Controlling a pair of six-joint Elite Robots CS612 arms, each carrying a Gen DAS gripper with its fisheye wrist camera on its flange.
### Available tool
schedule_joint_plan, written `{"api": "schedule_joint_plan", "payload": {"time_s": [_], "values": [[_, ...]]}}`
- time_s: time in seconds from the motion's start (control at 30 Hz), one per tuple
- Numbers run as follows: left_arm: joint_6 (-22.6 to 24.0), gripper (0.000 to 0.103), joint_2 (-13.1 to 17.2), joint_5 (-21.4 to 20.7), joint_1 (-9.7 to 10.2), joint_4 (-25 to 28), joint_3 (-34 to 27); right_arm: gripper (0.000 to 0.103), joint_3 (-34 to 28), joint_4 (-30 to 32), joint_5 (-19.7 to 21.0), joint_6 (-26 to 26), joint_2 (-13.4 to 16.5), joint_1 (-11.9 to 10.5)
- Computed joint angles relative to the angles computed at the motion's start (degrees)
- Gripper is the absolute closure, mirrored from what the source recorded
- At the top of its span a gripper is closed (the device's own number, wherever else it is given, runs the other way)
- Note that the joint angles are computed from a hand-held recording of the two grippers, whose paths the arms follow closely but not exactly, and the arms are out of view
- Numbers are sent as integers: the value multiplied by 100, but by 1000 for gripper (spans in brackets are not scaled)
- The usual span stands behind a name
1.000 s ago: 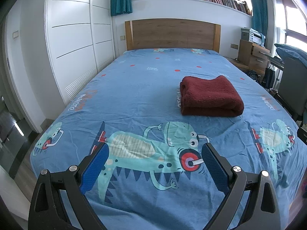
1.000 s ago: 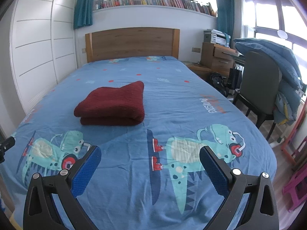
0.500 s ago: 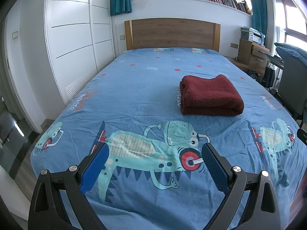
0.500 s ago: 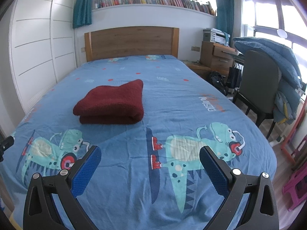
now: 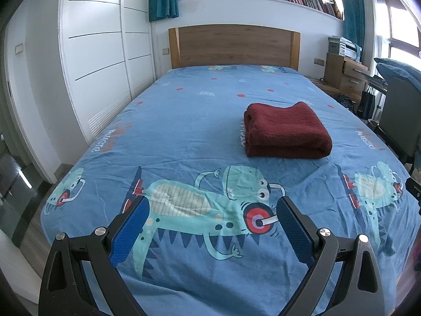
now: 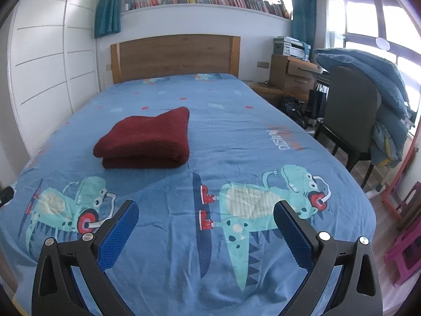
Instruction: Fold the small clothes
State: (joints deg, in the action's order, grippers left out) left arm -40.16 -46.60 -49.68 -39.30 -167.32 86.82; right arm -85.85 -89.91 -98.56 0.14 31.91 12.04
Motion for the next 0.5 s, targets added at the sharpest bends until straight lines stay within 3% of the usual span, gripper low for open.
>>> {"api": "schedule_joint_plan", "payload": {"time_s": [0.5], "values": [[42,8,11,-69,18,-27,-11,1,17,40,1,-57,-1,14]]}}
